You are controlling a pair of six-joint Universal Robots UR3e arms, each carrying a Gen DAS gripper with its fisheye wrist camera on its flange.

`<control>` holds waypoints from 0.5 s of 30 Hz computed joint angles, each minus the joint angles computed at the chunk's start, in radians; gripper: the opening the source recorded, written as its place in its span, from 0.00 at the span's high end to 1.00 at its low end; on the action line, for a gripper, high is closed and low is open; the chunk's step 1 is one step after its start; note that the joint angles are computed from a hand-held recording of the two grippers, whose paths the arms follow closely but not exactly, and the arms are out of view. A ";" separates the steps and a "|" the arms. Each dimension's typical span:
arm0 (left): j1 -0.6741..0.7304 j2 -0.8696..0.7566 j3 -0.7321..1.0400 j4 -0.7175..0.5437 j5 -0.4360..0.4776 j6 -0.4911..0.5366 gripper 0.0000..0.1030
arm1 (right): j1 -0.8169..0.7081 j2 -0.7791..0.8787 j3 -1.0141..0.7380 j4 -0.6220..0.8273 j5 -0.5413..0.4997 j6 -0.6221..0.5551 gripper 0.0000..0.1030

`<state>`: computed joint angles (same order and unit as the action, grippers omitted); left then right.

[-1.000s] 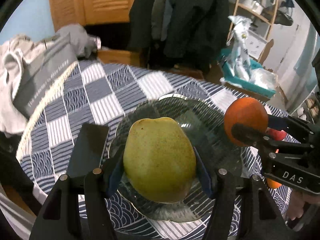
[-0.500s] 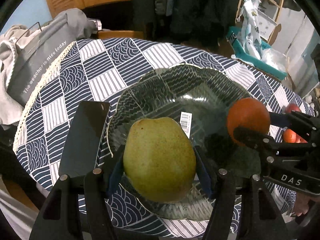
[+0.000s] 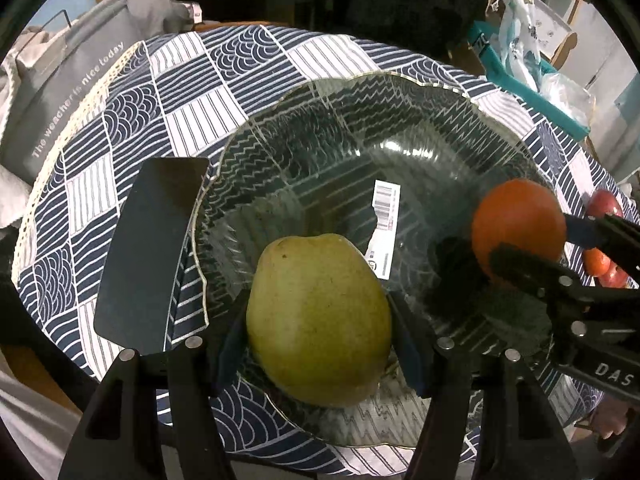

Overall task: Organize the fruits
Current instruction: 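Lower the pear onto the glass plate with the left tool while the right tool lowers the orange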

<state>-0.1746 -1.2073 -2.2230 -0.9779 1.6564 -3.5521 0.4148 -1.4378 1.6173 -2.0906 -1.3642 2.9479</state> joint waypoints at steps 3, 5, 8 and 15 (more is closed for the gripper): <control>0.000 -0.016 0.008 -0.010 -0.007 -0.001 0.35 | 0.001 0.012 -0.013 0.019 0.007 -0.003 0.37; -0.001 -0.025 0.008 -0.013 -0.014 -0.003 0.35 | 0.003 0.009 -0.002 0.007 0.012 -0.005 0.37; -0.024 -0.035 0.014 -0.005 0.014 -0.014 0.34 | -0.007 -0.012 0.013 -0.020 0.032 -0.003 0.37; -0.076 -0.006 0.067 -0.009 0.089 -0.027 0.19 | -0.041 -0.049 0.013 -0.029 0.061 0.011 0.35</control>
<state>-0.2506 -1.2134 -2.1560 -0.9866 1.7456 -3.5791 0.3734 -1.4870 1.6306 -2.1198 -1.3032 2.9591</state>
